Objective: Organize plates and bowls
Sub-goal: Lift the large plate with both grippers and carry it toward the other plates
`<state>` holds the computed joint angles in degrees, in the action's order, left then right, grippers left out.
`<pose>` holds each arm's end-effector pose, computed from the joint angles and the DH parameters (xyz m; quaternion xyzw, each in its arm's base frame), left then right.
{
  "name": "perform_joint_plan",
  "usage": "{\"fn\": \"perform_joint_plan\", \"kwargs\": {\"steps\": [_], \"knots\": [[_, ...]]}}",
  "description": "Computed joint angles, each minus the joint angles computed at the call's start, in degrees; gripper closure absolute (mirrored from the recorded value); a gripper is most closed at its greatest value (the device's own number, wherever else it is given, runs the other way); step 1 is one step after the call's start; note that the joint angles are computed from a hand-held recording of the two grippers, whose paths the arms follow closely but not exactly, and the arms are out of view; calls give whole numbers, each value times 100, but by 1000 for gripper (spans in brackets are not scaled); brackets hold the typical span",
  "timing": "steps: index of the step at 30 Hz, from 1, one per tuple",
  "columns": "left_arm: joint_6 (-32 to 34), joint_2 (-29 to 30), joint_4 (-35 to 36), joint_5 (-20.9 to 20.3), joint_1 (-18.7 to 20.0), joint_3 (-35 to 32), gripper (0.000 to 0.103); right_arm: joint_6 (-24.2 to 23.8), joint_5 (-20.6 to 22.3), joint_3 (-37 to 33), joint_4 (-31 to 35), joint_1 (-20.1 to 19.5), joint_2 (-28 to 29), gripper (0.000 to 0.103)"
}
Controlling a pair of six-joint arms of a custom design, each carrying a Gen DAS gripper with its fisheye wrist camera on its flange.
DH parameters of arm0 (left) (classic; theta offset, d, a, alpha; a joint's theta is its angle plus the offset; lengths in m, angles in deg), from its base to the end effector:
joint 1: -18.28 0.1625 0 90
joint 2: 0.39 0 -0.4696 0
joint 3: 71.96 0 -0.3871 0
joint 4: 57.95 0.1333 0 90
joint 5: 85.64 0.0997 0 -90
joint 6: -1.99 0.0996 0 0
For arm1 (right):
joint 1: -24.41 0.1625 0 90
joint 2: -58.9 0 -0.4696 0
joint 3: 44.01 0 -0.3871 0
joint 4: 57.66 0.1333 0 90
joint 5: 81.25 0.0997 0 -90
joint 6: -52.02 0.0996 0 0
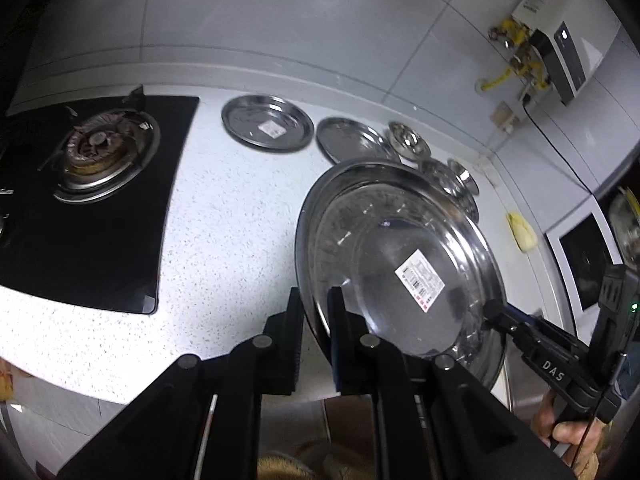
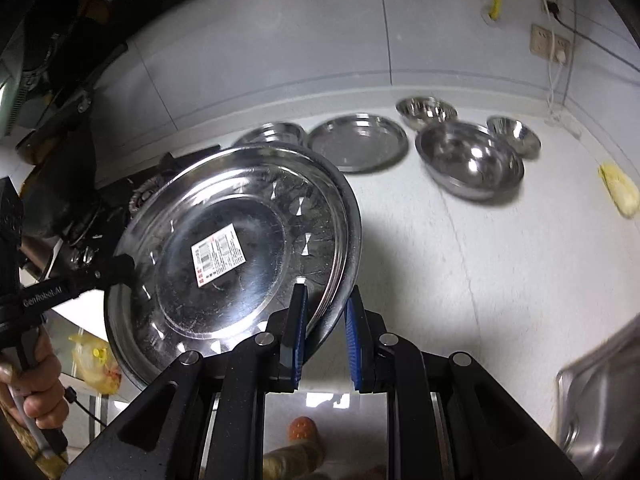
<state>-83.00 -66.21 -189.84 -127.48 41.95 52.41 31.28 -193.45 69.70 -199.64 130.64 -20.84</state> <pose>-0.3479 -0.3791 0.1684 -0.0881 0.9010 -0.3584 0.2281 0.2394 -0.4802 0.3514 0.2787 -0.9287 0.1460 0.1960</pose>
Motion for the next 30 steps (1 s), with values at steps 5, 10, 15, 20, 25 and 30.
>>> {"fn": "perform_joint_plan", "kwargs": {"steps": [5,10,15,20,25,30], "knots": [[357,10,-496,-353,139,264,91,17,-190,147,5,-36,30,87],[184,164,-726,-542,344,399,91,-367,-153,145,-11,-143,196,87],[127,398,-753,-590,564,282,91,-687,-261,42,6,-246,430,87],[89,647,-825,-610,772,130,91,-781,-300,-181,254,-433,661,87],[61,733,-835,-405,849,95,91,-952,-257,-296,195,-512,851,87],[177,781,-980,-422,996,106,91,-969,-136,-279,108,-611,935,87]]}}
